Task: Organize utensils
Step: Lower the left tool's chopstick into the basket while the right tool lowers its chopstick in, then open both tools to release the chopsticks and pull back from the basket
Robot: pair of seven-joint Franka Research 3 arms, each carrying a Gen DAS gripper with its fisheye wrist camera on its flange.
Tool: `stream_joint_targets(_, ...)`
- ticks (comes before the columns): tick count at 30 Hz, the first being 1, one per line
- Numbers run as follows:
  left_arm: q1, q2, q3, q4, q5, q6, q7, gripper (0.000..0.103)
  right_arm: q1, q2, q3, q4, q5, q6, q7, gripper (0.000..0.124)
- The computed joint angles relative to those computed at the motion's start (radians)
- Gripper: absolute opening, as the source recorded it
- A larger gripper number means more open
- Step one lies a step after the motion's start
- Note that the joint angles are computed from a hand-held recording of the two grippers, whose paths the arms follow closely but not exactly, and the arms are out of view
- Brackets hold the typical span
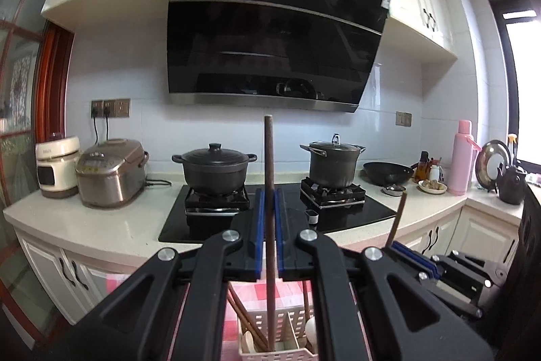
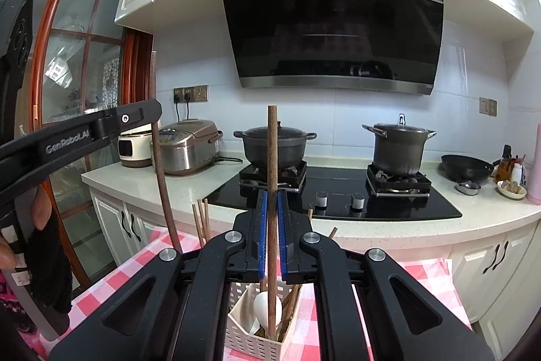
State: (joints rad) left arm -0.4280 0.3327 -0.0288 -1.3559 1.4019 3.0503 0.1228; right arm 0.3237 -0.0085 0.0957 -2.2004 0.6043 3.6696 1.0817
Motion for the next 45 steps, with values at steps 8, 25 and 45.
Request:
stream_joint_targets(8,0.029,0.118,-0.029,0.064,-0.291,0.002,0.234,0.006,-0.001,0.048,-0.01,0.04,0.012,-0.043,-0.016,0.006)
stream_joint_targets(25,0.042,0.277,-0.109,0.132,-0.745,-0.119,0.698,0.006,0.077,0.146,-0.082,0.189,0.316,-0.21,-0.278,0.006)
stream_joint_targets(45,-0.121,0.194,0.177,0.022,-0.549,-0.1,0.377,0.064,0.008,0.11,-0.075,0.079,0.022,-0.171,0.056,0.043)
